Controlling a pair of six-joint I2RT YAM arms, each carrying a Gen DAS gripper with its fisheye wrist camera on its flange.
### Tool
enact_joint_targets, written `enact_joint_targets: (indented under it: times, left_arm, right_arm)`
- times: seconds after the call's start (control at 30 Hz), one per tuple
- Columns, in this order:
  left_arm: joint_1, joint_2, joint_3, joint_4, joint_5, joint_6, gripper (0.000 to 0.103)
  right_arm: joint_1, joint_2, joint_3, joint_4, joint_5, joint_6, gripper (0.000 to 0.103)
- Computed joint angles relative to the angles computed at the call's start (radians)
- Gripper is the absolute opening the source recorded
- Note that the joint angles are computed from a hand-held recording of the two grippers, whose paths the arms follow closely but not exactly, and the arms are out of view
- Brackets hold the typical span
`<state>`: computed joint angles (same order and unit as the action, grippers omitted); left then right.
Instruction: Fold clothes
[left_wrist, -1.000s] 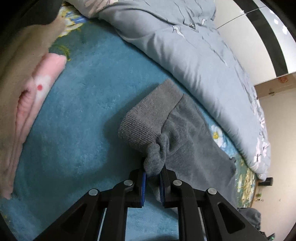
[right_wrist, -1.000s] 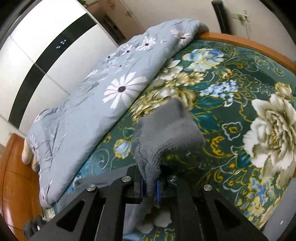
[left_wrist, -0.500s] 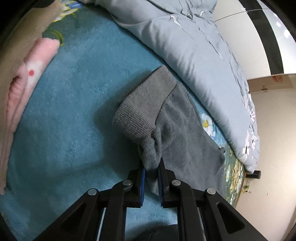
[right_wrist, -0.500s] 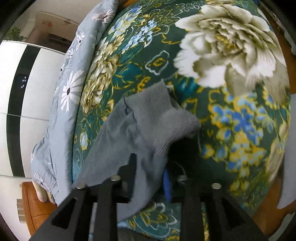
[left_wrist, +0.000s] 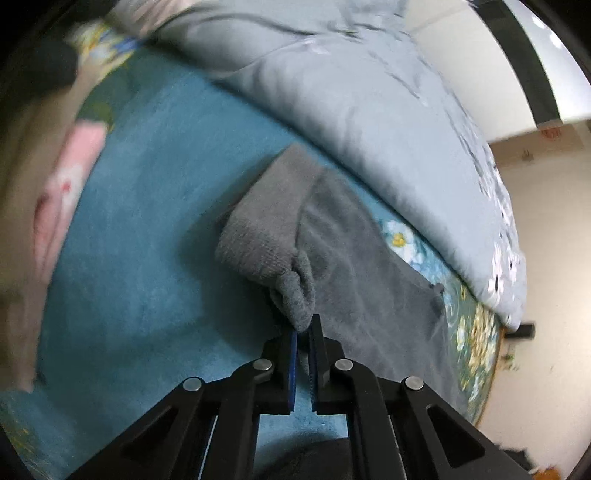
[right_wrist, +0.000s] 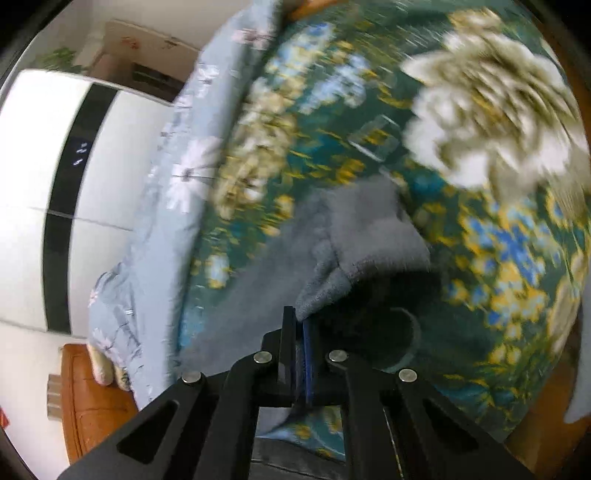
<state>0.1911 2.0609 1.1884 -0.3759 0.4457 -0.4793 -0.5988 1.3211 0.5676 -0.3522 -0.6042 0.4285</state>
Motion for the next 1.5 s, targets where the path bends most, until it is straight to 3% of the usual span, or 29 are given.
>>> enact_joint_targets:
  times: [0.07, 0.1, 0.37, 0.43, 0.53, 0.7, 0.83, 0.93, 1.03, 1.2, 1.23, 1.27, 1.37, 1.4, 1.43, 1.5]
  left_arm:
    - [-0.028, -0.003, 0.070, -0.099, -0.062, 0.060, 0.005]
    - [-0.036, -0.007, 0.080, -0.096, -0.073, 0.062, 0.005]
    - [-0.030, 0.028, 0.331, -0.204, -0.045, 0.056, 0.004]
    - [-0.028, 0.001, 0.382, -0.208, -0.032, 0.076, 0.004]
    - [-0.013, -0.041, 0.352, -0.148, -0.019, 0.084, 0.004]
    - [-0.002, 0.076, 0.239, -0.084, -0.034, 0.094, 0.004]
    - [0.016, 0.230, 0.204, -0.037, -0.061, 0.038, 0.004]
    - [0.038, 0.232, 0.156, 0.038, -0.031, -0.009, 0.004]
    - [0.022, 0.202, 0.148, 0.019, -0.084, 0.036, 0.005]
    - [-0.016, 0.180, 0.137, -0.033, -0.201, 0.089, 0.016]
    - [-0.019, 0.190, 0.142, -0.044, -0.219, 0.086, 0.028]
    - [-0.022, 0.200, 0.147, -0.056, -0.238, 0.083, 0.032]
    - [0.006, 0.202, 0.108, -0.002, -0.212, 0.024, 0.055]
    - [0.024, 0.204, 0.084, 0.029, -0.192, -0.011, 0.058]
    - [0.041, 0.201, 0.054, 0.072, -0.165, -0.038, 0.062]
    - [0.074, 0.196, -0.003, 0.158, -0.110, -0.094, 0.065]
  right_arm:
    - [0.029, -0.006, 0.059, -0.026, 0.006, -0.005, 0.003]
    - [0.037, 0.000, 0.081, -0.026, 0.007, 0.001, 0.003]
    - [0.110, 0.088, 0.259, -0.008, 0.019, 0.073, 0.002]
    - [0.130, 0.077, 0.317, -0.012, 0.017, 0.079, 0.002]
    - [0.144, 0.047, 0.393, -0.015, 0.021, 0.069, 0.002]
    - [0.123, 0.020, 0.269, 0.020, 0.057, 0.033, 0.002]
    - [0.106, 0.119, 0.099, 0.090, 0.113, 0.054, 0.002]
    - [0.089, 0.128, 0.043, 0.117, 0.120, 0.052, 0.002]
    - [0.070, 0.143, -0.011, 0.148, 0.128, 0.048, 0.002]
    - [0.097, 0.071, -0.033, 0.117, 0.179, 0.006, 0.002]
    - [0.104, 0.082, -0.033, 0.107, 0.199, -0.011, 0.003]
    - [0.090, 0.097, -0.048, 0.124, 0.183, -0.016, 0.003]
    - [0.029, 0.073, -0.121, 0.196, 0.134, 0.015, 0.007]
    - [0.005, 0.065, -0.142, 0.216, 0.122, 0.026, 0.026]
    - [-0.019, 0.059, -0.161, 0.237, 0.109, 0.037, 0.053]
    - [-0.075, 0.075, -0.194, 0.289, 0.062, 0.059, 0.060]
